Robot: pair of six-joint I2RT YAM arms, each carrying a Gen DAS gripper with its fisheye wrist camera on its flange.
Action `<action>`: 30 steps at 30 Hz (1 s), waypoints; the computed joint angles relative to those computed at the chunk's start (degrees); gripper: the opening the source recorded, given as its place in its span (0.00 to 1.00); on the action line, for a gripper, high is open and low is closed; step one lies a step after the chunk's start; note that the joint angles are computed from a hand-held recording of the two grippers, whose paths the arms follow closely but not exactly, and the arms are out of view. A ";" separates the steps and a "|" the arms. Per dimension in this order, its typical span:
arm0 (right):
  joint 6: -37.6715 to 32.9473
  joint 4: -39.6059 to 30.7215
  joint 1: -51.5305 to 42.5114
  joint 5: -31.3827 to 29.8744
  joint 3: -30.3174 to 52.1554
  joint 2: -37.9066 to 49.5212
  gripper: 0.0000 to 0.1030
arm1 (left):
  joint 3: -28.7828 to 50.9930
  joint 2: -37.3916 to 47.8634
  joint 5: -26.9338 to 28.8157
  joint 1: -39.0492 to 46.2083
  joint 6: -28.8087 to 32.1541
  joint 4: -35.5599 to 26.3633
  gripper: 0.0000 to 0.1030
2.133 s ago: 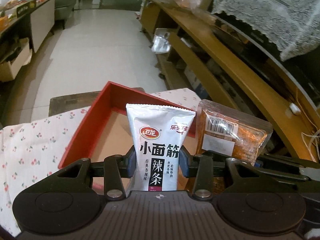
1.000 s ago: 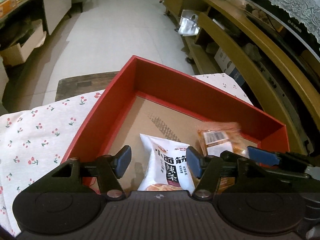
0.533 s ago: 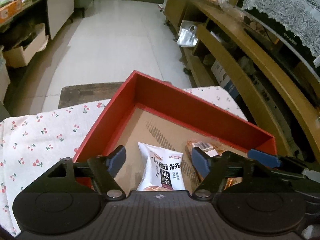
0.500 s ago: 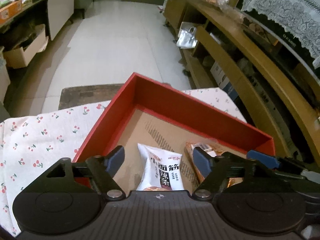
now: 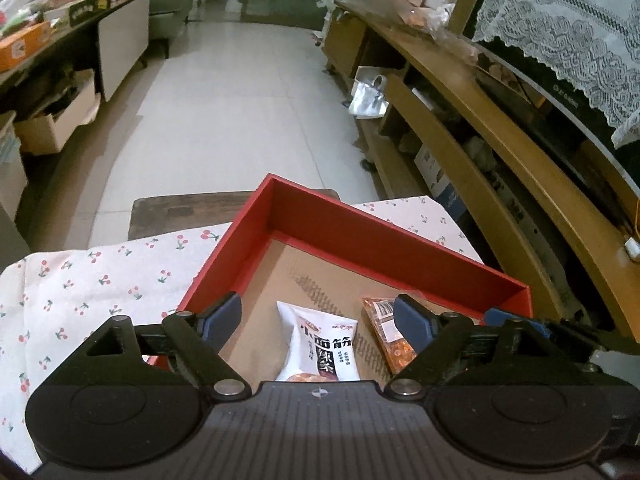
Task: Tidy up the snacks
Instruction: 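Move both tools back to the snack pile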
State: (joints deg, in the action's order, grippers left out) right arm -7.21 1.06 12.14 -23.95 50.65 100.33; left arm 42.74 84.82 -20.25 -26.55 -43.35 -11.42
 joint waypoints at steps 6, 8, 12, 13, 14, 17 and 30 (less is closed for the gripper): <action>-0.34 -2.00 -0.25 -0.16 -2.43 -3.74 0.79 | -2.17 -3.70 -0.41 -1.39 -1.81 -3.11 0.85; -0.74 -2.48 -0.40 -0.33 -3.53 -5.14 0.79 | -3.77 -6.11 -0.19 -1.87 -2.92 -4.11 0.85; -0.92 -3.94 -1.37 -1.87 -6.19 -8.82 0.79 | -6.92 -11.80 -0.36 -2.90 -5.08 -7.26 0.85; -0.91 -4.36 -1.66 -2.31 -6.94 -9.84 0.79 | -7.69 -13.41 -0.54 -3.28 -5.78 -8.27 0.86; -0.88 -5.07 -1.87 -2.80 -7.63 -10.82 0.79 | -8.70 -15.33 -0.64 -3.70 -6.58 -9.39 0.86; -1.63 -7.59 -1.79 -3.89 -9.80 -13.67 0.79 | -10.99 -19.62 -0.89 -4.60 -8.51 -12.62 0.86; -5.01 -13.93 8.09 -4.79 -18.68 -24.03 0.79 | -20.99 -35.09 1.91 -3.16 -11.75 -25.34 0.86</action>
State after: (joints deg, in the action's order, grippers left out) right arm -12.22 -12.87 20.23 -28.74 31.97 76.30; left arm 21.76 49.73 -18.34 -29.70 -55.10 -36.77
